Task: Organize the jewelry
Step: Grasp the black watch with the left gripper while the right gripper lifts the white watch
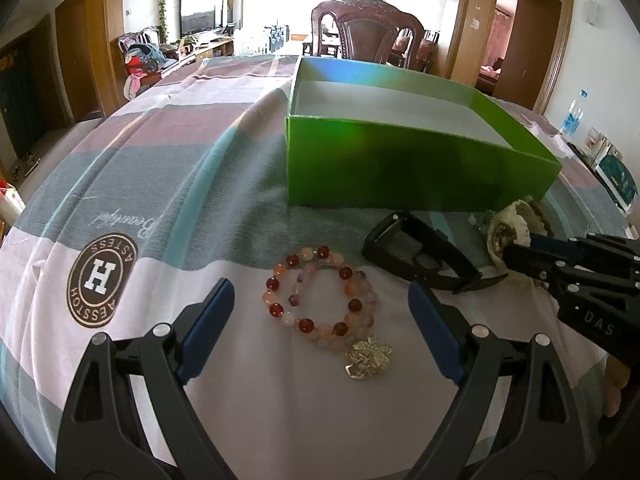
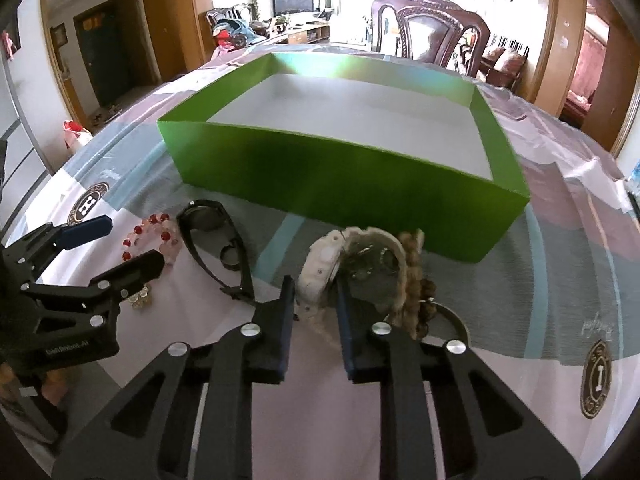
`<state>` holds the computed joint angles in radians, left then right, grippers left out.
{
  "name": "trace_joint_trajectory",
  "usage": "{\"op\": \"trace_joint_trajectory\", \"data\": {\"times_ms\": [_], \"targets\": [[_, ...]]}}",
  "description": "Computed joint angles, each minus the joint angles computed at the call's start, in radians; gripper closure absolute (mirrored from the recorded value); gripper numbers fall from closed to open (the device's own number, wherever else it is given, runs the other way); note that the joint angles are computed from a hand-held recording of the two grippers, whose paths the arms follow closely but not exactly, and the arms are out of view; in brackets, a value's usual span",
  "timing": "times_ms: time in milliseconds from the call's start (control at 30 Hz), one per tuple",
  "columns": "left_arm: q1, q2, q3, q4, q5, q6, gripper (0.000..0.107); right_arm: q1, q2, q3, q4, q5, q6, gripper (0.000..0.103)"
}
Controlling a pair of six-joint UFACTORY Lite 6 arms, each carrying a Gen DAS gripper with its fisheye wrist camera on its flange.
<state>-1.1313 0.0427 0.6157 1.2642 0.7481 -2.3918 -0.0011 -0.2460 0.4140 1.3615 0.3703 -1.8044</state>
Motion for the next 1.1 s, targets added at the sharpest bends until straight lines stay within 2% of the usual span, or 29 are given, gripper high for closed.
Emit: {"op": "trace_joint_trajectory", "data": {"times_ms": [167, 267, 300, 367, 433, 533, 667, 733, 833, 967, 1033, 1100], "targets": [[-0.007, -0.063, 0.026, -0.070, -0.005, 0.136, 0.019, -0.036, -0.020, 0.010, -0.044, 0.028, 0.051, 0.083], [0.070, -0.086, 0.067, -0.143, -0.103, 0.349, 0.020, -0.053, 0.003, 0.033, -0.075, 0.042, 0.088, 0.083], [0.116, -0.081, 0.088, -0.179, -0.160, 0.454, 0.025, -0.056, 0.007, 0.034, -0.080, 0.045, 0.093, 0.083], [0.184, -0.041, 0.143, -0.275, -0.214, 0.649, 0.053, -0.067, 0.000, 0.034, -0.096, 0.055, 0.104, 0.083], [0.251, 0.016, 0.201, -0.366, -0.246, 0.807, 0.061, -0.072, -0.033, 0.019, -0.083, 0.057, 0.085, 0.083], [0.317, 0.085, 0.254, -0.432, -0.292, 0.932, 0.061, -0.087, -0.089, -0.003, -0.075, 0.075, 0.066, 0.083], [0.356, 0.138, 0.272, -0.415, -0.346, 0.922, 0.057, -0.098, -0.063, 0.017, -0.114, 0.071, 0.103, 0.083], [0.356, 0.166, 0.284, -0.385, -0.355, 0.897, 0.058, -0.117, -0.012, 0.049, -0.141, 0.101, 0.135, 0.078], [0.357, 0.212, 0.318, -0.381, -0.361, 0.914, 0.082, -0.130, 0.037, 0.078, -0.172, 0.134, 0.163, 0.074], [0.340, 0.229, 0.321, -0.311, -0.360, 0.845, 0.090, -0.092, 0.052, 0.063, -0.118, 0.085, 0.123, 0.075], [0.339, 0.230, 0.317, -0.285, -0.369, 0.815, 0.093, -0.074, 0.067, 0.059, -0.088, 0.056, 0.100, 0.083], [0.330, 0.222, 0.309, -0.252, -0.363, 0.771, 0.095, -0.070, 0.071, 0.056, -0.079, 0.056, 0.100, 0.083]]}}
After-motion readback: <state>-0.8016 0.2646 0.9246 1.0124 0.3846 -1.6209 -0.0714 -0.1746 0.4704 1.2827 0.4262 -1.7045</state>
